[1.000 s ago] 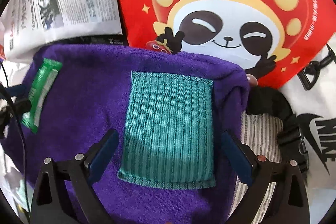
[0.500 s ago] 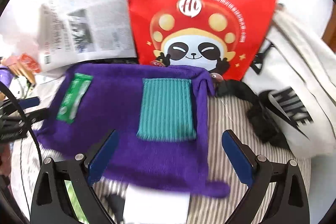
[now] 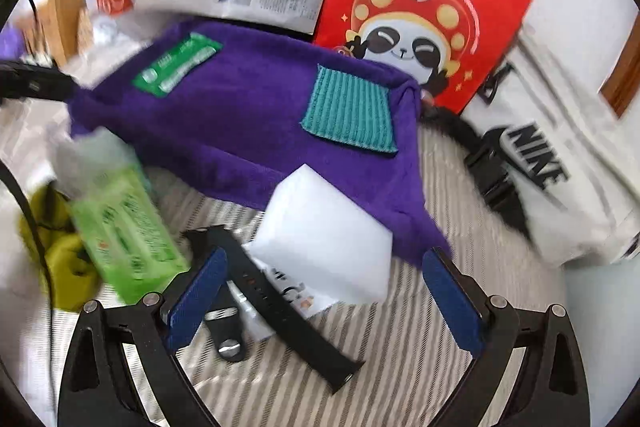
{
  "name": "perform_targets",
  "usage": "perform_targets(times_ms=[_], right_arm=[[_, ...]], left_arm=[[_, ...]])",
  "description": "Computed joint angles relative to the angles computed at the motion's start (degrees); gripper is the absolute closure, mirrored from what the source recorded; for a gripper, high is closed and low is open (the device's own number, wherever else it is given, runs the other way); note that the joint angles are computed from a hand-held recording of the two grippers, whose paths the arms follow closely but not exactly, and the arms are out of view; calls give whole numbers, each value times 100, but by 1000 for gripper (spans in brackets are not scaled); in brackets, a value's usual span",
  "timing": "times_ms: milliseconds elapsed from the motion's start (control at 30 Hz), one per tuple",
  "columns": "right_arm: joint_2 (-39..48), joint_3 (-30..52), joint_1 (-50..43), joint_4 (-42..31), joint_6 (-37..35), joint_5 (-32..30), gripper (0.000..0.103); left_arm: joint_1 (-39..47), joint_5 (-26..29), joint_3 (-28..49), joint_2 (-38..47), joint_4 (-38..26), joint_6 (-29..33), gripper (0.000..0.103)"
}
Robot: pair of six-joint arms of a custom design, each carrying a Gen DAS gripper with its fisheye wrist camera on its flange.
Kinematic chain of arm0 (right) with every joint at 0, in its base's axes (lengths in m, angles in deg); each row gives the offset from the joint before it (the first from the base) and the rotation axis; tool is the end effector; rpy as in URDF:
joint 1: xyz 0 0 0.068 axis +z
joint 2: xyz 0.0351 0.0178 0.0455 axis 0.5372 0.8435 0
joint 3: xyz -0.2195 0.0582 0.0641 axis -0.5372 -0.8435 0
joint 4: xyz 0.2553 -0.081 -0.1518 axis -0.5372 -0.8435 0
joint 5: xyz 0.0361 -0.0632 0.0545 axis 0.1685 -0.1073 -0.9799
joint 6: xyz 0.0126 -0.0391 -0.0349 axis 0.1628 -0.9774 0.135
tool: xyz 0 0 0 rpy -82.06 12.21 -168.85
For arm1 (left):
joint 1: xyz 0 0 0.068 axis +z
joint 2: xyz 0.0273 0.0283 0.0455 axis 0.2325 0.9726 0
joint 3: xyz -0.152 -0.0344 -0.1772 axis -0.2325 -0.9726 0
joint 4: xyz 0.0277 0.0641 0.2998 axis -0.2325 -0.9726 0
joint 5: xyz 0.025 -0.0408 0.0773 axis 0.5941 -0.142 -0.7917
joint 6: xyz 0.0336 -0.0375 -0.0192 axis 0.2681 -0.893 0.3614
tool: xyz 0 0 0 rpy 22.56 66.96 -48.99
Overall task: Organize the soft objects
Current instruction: 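Grasp the white melamine sponge with the right tool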
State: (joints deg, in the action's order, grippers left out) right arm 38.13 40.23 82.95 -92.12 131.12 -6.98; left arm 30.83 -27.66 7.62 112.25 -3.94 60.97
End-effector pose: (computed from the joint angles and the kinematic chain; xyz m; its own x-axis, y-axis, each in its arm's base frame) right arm 0.1285 0.1193 0.0563 -0.7977 -0.1230 -0.5904 0.0834 0.9471 -0.3100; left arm 0.2248 0.0540 0.1226 -0.7887 0.3371 -0.5141 0.4566 0.8811 -0.1228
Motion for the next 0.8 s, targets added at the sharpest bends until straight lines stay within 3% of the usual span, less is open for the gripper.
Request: perform_targets(times_ms=[133,167,200,233,267,433,533,567,700,800], right_arm=[[1688,463,22,588,-23,612,7],[1829,490,-30,696,-88,635,14],[1955,519,-86,772,-95,658,33],[1861,466,-137,793,-107,603,42],[1478,277,-238,887,-253,372,49],[224,-161,-203,522,-174,207,57],[-808,-410,-220,-31,-76,23,61],[-1357,-546,-281,-270,-75,-85,68],[-3442,-977,-579,-1269,-112,-621,68],[-3974,-1041,-586,-1674,5,-743,68]], left_arm=[[449,67,-188,-75,-106,450,38],[578,112,-206,-54,-110,534,38],[728,164,-228,-20,-101,620,38],[868,206,-236,35,-99,699,38],[991,237,-236,101,-100,772,38],[1576,397,-210,476,-94,1156,38],[1868,564,-151,659,-220,1393,38],[1951,644,-102,740,-296,1483,38],[2099,724,-59,812,-427,1677,38],[2177,779,-51,787,-531,1760,38]])
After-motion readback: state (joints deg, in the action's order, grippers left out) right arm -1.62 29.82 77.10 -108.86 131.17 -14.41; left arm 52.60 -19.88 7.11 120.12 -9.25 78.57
